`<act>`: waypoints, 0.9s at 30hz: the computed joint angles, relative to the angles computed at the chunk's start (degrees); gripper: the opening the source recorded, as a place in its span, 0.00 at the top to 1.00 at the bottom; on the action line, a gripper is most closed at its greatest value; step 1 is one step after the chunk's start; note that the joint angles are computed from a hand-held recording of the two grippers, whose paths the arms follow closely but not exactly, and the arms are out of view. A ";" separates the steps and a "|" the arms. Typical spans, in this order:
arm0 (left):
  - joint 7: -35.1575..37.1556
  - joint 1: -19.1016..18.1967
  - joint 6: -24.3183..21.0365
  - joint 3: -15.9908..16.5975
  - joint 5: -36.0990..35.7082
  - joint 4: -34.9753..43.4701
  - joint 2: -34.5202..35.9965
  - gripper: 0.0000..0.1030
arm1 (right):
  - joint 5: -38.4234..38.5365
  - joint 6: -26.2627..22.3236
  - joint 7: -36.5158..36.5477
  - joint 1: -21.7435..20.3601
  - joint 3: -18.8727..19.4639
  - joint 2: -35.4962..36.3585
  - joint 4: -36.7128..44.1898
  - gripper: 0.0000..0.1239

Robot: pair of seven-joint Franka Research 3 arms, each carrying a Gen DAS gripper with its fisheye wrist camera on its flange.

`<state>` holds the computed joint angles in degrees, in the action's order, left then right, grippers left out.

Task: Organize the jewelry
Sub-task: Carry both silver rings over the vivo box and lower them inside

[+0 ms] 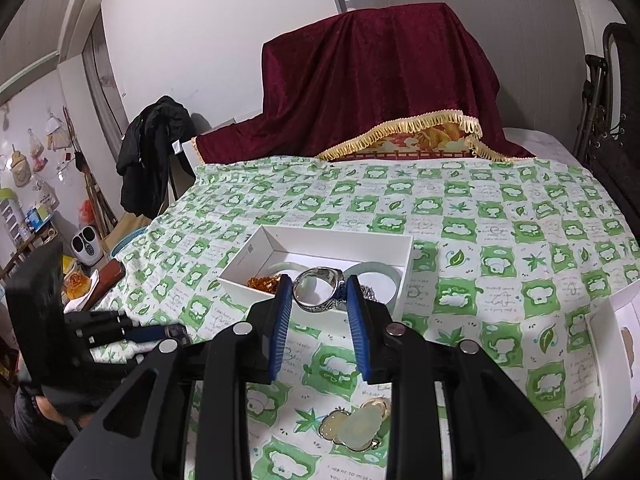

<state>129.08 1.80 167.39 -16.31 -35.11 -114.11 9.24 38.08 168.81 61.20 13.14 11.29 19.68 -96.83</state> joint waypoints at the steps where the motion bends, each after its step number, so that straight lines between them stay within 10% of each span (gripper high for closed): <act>1: -0.68 -0.19 0.04 0.20 0.58 1.01 0.36 0.76 | -0.11 -0.02 0.09 0.06 -0.10 -0.01 0.12 0.79; 27: -25.83 -1.23 -14.03 0.28 27.19 34.91 25.01 0.76 | -26.75 -16.97 23.25 6.88 -11.19 19.16 26.88 0.78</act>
